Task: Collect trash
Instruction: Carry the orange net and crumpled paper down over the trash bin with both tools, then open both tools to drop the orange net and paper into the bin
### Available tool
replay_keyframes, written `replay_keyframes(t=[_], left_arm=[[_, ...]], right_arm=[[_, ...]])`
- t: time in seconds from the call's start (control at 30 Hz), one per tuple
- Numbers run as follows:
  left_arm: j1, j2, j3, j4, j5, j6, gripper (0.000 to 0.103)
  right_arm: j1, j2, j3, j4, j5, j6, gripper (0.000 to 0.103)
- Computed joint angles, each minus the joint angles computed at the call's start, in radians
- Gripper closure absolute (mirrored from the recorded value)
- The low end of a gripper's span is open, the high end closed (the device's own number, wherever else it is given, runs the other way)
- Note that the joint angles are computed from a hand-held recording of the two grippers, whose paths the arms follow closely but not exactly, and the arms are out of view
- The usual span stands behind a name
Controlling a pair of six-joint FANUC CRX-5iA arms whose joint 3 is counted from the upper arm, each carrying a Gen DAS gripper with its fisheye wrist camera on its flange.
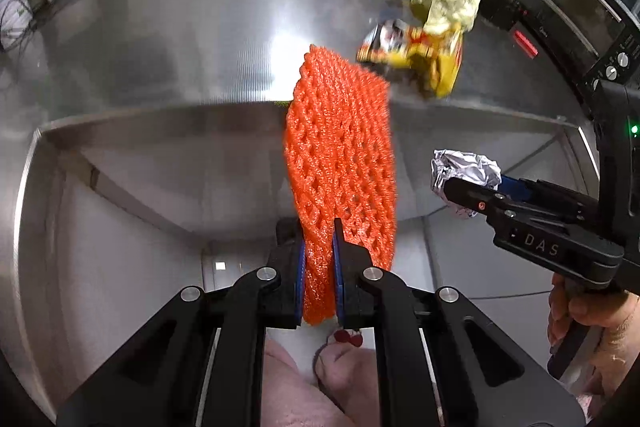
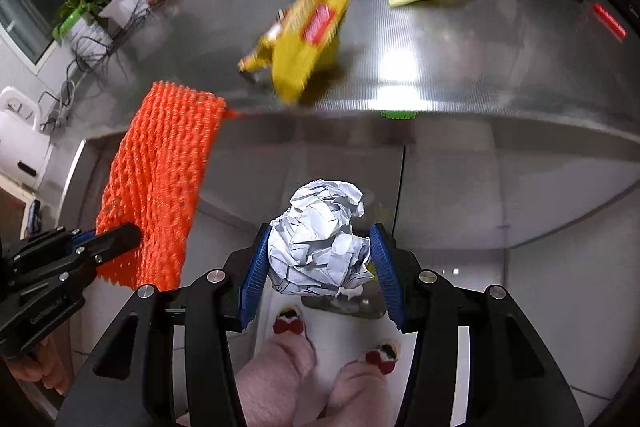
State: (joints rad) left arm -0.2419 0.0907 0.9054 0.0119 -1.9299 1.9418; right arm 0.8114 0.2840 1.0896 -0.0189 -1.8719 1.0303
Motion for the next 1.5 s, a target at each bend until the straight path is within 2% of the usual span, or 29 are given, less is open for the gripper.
replay_keyframes(t=[0.4,0.7,0.9,1.17,1.23,1.37,1.5], left_arm=[[-0.006,-0.114,-0.413,0.058,0.131,0.026,0.094],[-0.007,-0.112,-0.592,0.093,0.264,0.002,0.094],[-0.012,-0.079,-0.638,0.109,0.321,0.001,0.093],[-0.010,-0.051,-0.658,0.133,0.323,-0.021,0.091],[0.000,-0.054,-0.663,0.139,0.321,-0.028,0.080],[0.007,-0.053,-0.660,0.140,0.315,-0.031,0.068],[0.007,-0.049,-0.639,0.127,0.308,-0.022,0.062]], right_arm=[[-0.005,-0.115,-0.329,-0.039,0.088,-0.044,0.052],[-0.031,-0.133,-0.489,-0.093,0.184,-0.059,0.052],[-0.042,-0.098,-0.516,-0.105,0.206,-0.086,0.052],[-0.073,-0.070,-0.522,-0.156,0.200,-0.121,0.049],[-0.073,-0.054,-0.499,-0.159,0.189,-0.124,0.048],[-0.079,-0.039,-0.472,-0.156,0.176,-0.119,0.045],[-0.071,-0.040,-0.468,-0.135,0.171,-0.120,0.034]])
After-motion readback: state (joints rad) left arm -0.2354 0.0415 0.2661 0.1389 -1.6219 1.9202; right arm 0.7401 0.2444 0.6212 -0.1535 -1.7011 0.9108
